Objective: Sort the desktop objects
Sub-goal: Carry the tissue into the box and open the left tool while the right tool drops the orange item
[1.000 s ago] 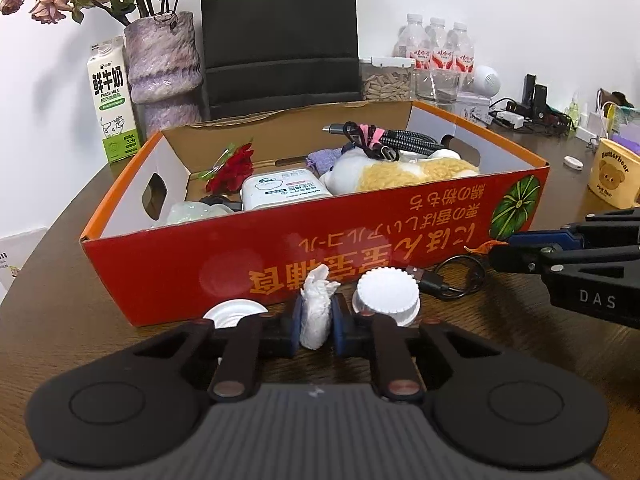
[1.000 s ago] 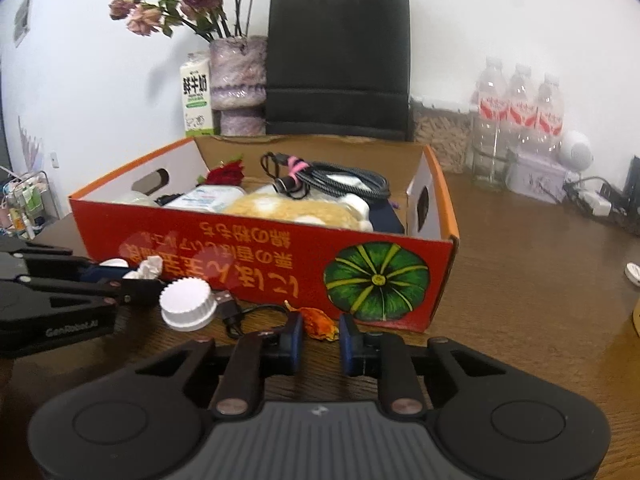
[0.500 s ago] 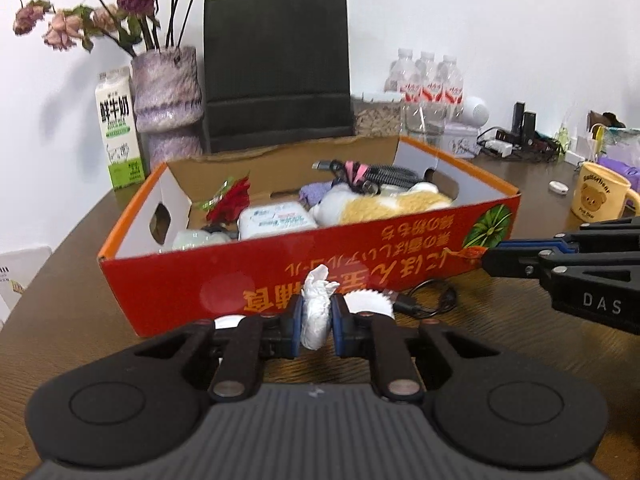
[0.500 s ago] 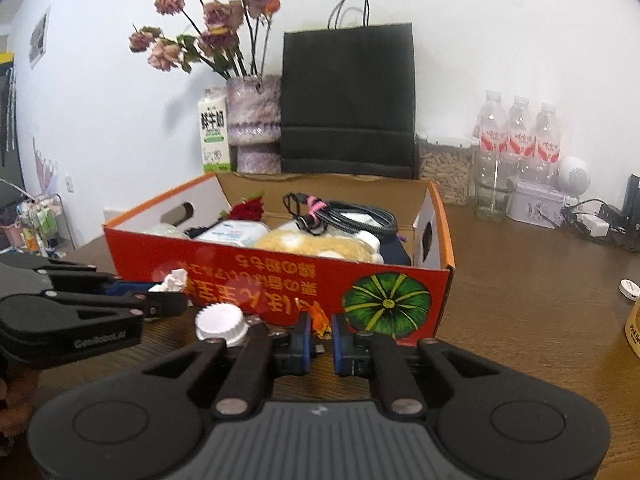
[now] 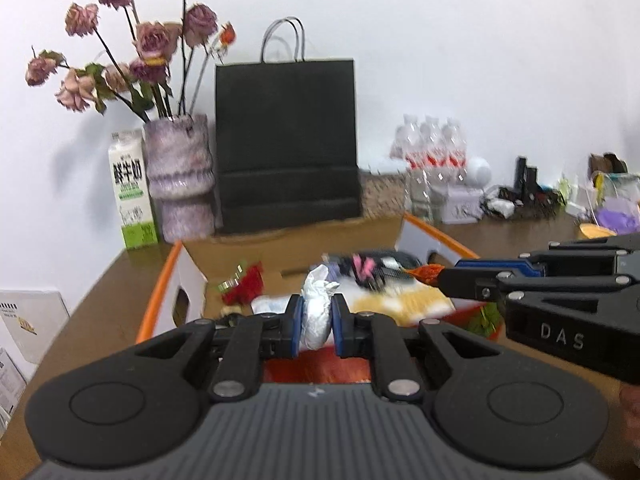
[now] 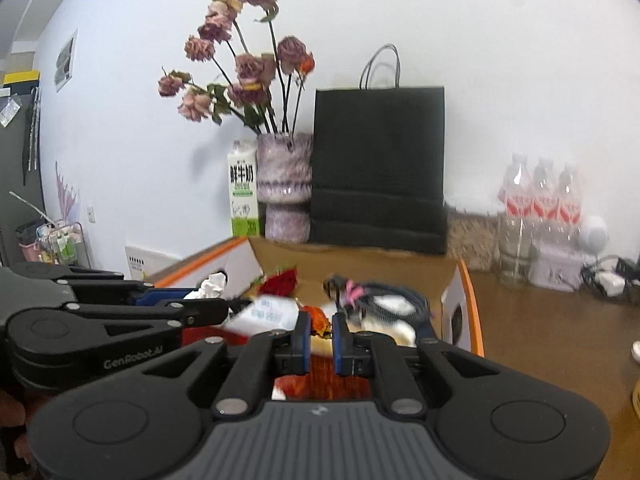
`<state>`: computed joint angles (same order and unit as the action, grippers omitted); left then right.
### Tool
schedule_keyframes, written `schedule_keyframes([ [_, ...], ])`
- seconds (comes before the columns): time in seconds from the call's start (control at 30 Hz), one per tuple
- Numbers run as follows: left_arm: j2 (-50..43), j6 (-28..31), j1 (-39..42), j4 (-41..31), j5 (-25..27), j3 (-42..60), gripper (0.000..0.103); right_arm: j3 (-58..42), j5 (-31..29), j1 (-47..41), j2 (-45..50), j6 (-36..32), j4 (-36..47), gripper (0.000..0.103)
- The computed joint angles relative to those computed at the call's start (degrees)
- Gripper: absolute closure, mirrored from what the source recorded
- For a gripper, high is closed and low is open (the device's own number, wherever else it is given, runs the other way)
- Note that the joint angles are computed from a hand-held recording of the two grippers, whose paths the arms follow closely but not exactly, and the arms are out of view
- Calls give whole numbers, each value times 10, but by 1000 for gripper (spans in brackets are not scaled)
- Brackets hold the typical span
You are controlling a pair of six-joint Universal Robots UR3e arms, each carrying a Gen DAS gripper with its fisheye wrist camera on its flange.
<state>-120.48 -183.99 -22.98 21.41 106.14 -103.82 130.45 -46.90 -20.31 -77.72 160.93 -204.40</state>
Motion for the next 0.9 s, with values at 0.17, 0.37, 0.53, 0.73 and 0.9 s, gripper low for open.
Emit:
schedule_keyframes([
  [0.17, -11, -7, 22, -24, -7, 48, 87, -96, -44, 51, 49, 36, 20, 94],
  [0.37, -57, -29, 53, -62, -15, 133, 87, -236, -95, 108, 138, 71, 59, 94],
  [0.53, -107, -39, 77, -101, -20, 212, 87, -346, -119, 136, 211, 91, 103, 94],
  [0.73, -147, -31, 95, -144, -29, 264, 87, -439, -137, 155, 273, 72, 164, 94],
  [0.9, -169, -15, 94, -157, -22, 284, 86, -454, -147, 156, 290, 56, 183, 94],
])
